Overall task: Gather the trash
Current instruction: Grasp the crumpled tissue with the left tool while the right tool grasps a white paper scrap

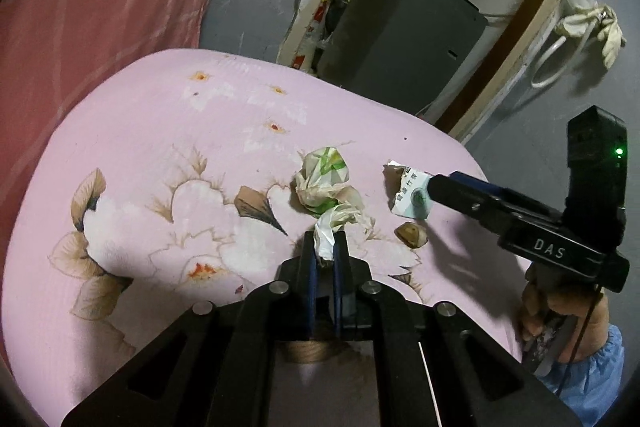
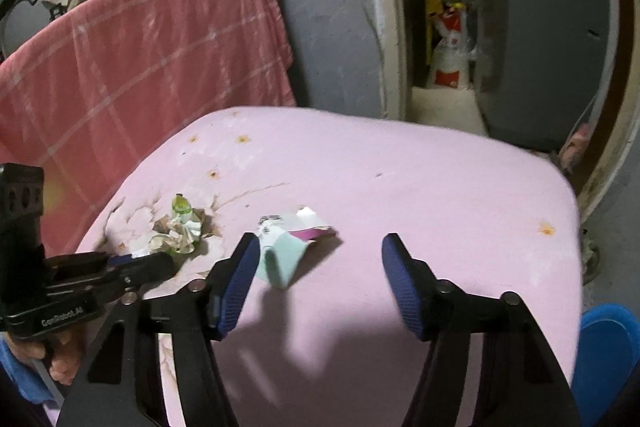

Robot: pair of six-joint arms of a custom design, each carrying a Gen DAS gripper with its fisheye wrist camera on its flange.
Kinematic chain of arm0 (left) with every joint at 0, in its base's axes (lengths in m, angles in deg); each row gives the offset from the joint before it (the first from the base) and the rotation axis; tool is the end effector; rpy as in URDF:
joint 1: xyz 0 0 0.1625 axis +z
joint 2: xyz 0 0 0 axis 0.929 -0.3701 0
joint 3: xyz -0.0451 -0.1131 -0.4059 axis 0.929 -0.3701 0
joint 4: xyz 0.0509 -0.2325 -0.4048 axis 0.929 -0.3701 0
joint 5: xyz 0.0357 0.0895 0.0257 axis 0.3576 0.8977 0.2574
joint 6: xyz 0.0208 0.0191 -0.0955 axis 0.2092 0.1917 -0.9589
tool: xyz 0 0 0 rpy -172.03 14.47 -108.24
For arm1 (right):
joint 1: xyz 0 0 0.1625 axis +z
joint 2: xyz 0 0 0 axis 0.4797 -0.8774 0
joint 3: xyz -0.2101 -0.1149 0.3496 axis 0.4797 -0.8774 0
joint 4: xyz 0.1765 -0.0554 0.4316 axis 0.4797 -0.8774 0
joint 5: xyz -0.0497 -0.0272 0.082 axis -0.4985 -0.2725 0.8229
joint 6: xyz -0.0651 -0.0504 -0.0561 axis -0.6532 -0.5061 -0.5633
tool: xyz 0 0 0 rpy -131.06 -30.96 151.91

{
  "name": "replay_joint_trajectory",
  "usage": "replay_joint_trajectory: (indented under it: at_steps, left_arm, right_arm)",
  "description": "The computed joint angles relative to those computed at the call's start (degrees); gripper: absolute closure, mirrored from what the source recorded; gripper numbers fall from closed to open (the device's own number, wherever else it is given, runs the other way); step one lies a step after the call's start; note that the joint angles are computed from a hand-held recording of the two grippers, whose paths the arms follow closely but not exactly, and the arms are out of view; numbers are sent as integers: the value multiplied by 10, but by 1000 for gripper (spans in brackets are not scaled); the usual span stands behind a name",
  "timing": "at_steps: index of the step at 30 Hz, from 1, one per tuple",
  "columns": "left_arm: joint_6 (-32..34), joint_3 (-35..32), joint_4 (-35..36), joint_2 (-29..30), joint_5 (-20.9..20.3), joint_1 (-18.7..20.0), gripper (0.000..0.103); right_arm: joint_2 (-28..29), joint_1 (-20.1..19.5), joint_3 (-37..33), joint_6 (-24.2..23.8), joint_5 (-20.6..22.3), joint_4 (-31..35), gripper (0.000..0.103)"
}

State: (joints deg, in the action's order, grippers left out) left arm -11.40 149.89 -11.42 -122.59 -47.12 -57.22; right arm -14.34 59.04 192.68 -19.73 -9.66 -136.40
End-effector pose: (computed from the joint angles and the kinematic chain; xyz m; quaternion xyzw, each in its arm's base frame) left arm -0.1066 -0.2390 0.0346 -0.0741 0.8635 -0.4467 0.2219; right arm 0.1132 -0.4111 0.0591 0.5028 -0.8562 0.0882 0.0791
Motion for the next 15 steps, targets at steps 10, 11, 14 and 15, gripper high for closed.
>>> replay_joint_trajectory:
  at_steps: [10,11,14,15]
  left_arm:
    - [3,8,-10,-9,-1,-2,99]
    - [2,11,-12,-10,0,-3,99]
    - [-2,14,-15,-11,0,-6,99]
    - [-2,16,-17,-11,0,-7,99]
  right_arm:
    - [4,-2,-8,5,-6,59,87]
    - [0,-7,-6,5,0,61,88]
    - [-13,-18,1,8,14,49,90]
    - [-17,-22,3,9,19,46,91]
